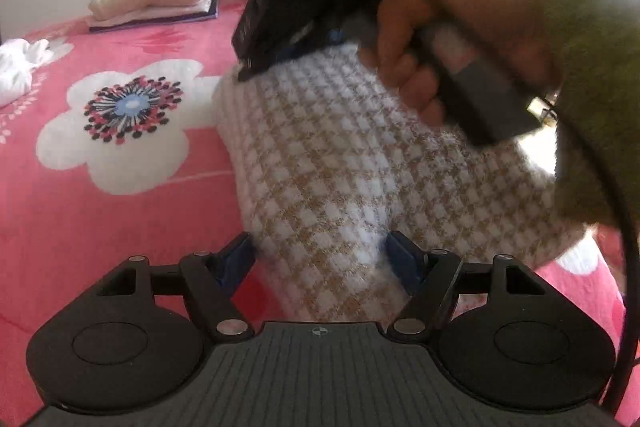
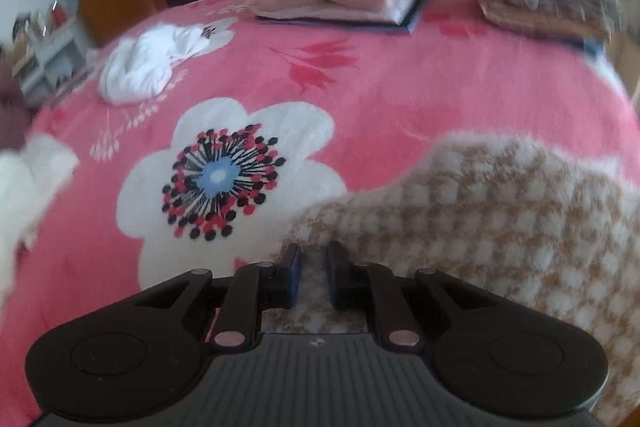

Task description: Fold clothes

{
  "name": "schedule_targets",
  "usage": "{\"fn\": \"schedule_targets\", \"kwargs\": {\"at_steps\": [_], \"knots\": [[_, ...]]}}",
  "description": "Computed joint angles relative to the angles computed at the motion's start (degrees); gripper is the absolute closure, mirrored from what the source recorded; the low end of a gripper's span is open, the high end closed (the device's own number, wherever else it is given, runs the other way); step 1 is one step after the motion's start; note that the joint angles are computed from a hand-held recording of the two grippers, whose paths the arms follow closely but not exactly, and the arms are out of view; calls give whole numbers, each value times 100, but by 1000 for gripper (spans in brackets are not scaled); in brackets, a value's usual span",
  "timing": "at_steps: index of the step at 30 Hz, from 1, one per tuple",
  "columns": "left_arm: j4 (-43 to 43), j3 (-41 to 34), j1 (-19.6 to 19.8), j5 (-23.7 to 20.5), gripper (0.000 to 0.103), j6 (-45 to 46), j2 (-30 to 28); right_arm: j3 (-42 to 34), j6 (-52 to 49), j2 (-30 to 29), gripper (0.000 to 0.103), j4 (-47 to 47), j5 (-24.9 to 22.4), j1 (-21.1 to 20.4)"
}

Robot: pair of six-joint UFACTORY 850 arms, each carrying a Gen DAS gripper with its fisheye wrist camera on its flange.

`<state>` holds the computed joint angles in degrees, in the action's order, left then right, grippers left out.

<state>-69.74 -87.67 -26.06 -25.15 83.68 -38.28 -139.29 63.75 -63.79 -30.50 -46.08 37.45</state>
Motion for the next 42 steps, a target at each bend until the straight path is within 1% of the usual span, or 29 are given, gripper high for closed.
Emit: {"fn": "schedule_targets", "kwargs": {"at_steps": [1,2,4,6,8,11,12,13,14,15,17,18,19,20,21,22,23,26,28,29,30,31,32,33,35,36,38,39,42], "knots": [[45,3,14,-46,31,-59,5,-221,-149,-42,89,119,-181,14],[109,-4,24,-84,31,-174,6,-202,-187,66,87,116,-254,35],[214,-18,42,-149,31,-372,6,72,-145,423,87,-69,-290,99],[242,-27,40,-162,31,-401,-6,338,25,763,87,-419,-456,171],[275,-29,29,-142,31,-394,-6,638,322,1027,87,-599,-593,160],[26,22,27,-144,31,-88,4,868,488,951,89,-426,-1011,-13],[-76,40,28,-150,31,35,5,1157,631,961,89,-244,-922,-114],[-129,49,20,-140,31,99,7,1649,1014,1067,91,-301,-596,-179],[-134,49,5,-112,31,103,8,2130,1586,1176,93,-598,-258,-199],[-146,57,-1,-101,31,129,12,2371,1917,1249,94,-799,-88,-202],[-196,93,3,-115,31,235,26,2535,2115,1348,94,-943,35,-198],[-179,91,11,-132,31,234,25,2432,1946,1321,93,-955,-96,-170],[-99,59,22,-167,31,132,14,2178,1536,1242,93,-853,-361,-137],[7,22,30,-206,31,-41,2,1912,1146,1165,92,-751,-629,-108],[121,-12,38,-243,31,-241,-7,1771,955,1174,91,-755,-765,-67],[174,-26,43,-265,31,-338,-9,1837,929,1315,91,-840,-660,-22],[169,-17,44,-268,31,-336,-3,1987,936,1504,91,-945,-440,19],[169,4,42,-270,31,-337,10,1971,321,1747,91,-479,6,109],[223,-4,23,-235,31,-377,3,1599,-460,1557,92,219,-49,112],[223,11,13,-197,31,-366,7,1359,-751,1342,92,544,-205,91],[210,31,2,-129,31,-360,9,1248,-897,1143,92,779,-262,59],[181,57,-9,-30,31,-358,10,1377,-804,1072,92,840,-80,29],[165,60,-5,-3,31,-369,4,1708,-474,1140,93,723,343,7],[156,43,13,-46,31,-389,-7,1850,-258,1179,95,652,575,-7],[232,43,16,-78,31,-419,15,1749,-26,1128,96,635,585,-15],[270,53,18,-99,31,-439,36,1517,-101,1026,95,565,348,33],[311,68,43,-199,31,-549,78,860,-538,783,93,578,-400,146],[325,67,72,-294,31,-680,92,820,-650,843,92,646,-492,177],[422,68,151,-597,32,-1023,98,975,-987,1147,92,935,-390,249]]}}
